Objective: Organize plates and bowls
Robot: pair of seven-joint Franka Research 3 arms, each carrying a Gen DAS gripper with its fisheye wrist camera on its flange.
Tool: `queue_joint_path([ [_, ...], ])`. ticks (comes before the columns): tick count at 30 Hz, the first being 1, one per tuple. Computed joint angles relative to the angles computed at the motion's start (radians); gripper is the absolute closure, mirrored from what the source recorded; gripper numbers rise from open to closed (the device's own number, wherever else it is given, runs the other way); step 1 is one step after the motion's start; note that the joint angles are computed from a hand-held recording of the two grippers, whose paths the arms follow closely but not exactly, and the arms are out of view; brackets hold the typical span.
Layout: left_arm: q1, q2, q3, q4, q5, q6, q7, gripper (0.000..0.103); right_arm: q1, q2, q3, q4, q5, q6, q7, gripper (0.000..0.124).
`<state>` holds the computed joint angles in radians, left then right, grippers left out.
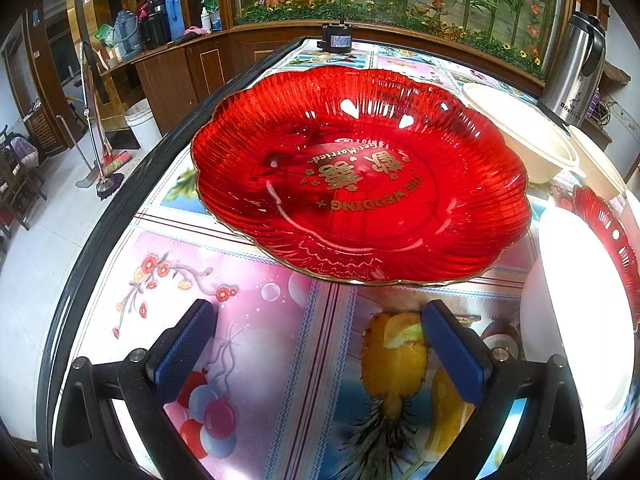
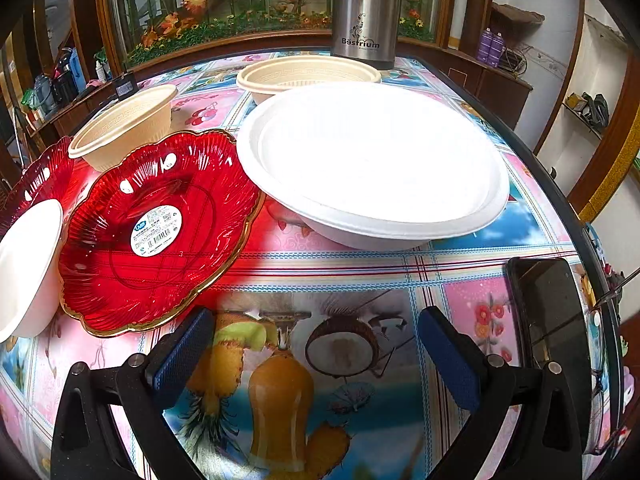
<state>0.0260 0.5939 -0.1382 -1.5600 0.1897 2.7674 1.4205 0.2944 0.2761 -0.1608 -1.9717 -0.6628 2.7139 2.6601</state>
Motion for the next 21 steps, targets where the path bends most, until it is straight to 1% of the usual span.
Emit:
queue_joint_path([
  [5,0.001,0.000,-0.001,0.000,0.001,0.000,0.000,0.000,0.000,0.000,0.000,0.000,0.000,0.000,0.000,0.022],
  [10,-0.009,0.002,0.010,0.000,0.010,0.006,-0.024,0.000,0.000,0.000,0.000,0.000,0.001,0.000,-0.001,0.022],
  [15,-0.045,0.000,0.047,0.010,0.043,-0.006,-0.104,0.000,0.001,0.000,-0.001,0.000,0.000,-0.001,0.000,0.022],
  [19,-0.034,-0.005,0.038,0.004,0.052,-0.005,-0.109,0.000,0.006,0.000,-0.002,0.003,-0.005,-0.012,0.018,0.022],
  [21,-0.039,-0.009,0.044,-0.001,0.060,-0.006,-0.126,0.000,0.005,-0.001,0.000,0.003,-0.006,-0.013,0.022,0.022],
])
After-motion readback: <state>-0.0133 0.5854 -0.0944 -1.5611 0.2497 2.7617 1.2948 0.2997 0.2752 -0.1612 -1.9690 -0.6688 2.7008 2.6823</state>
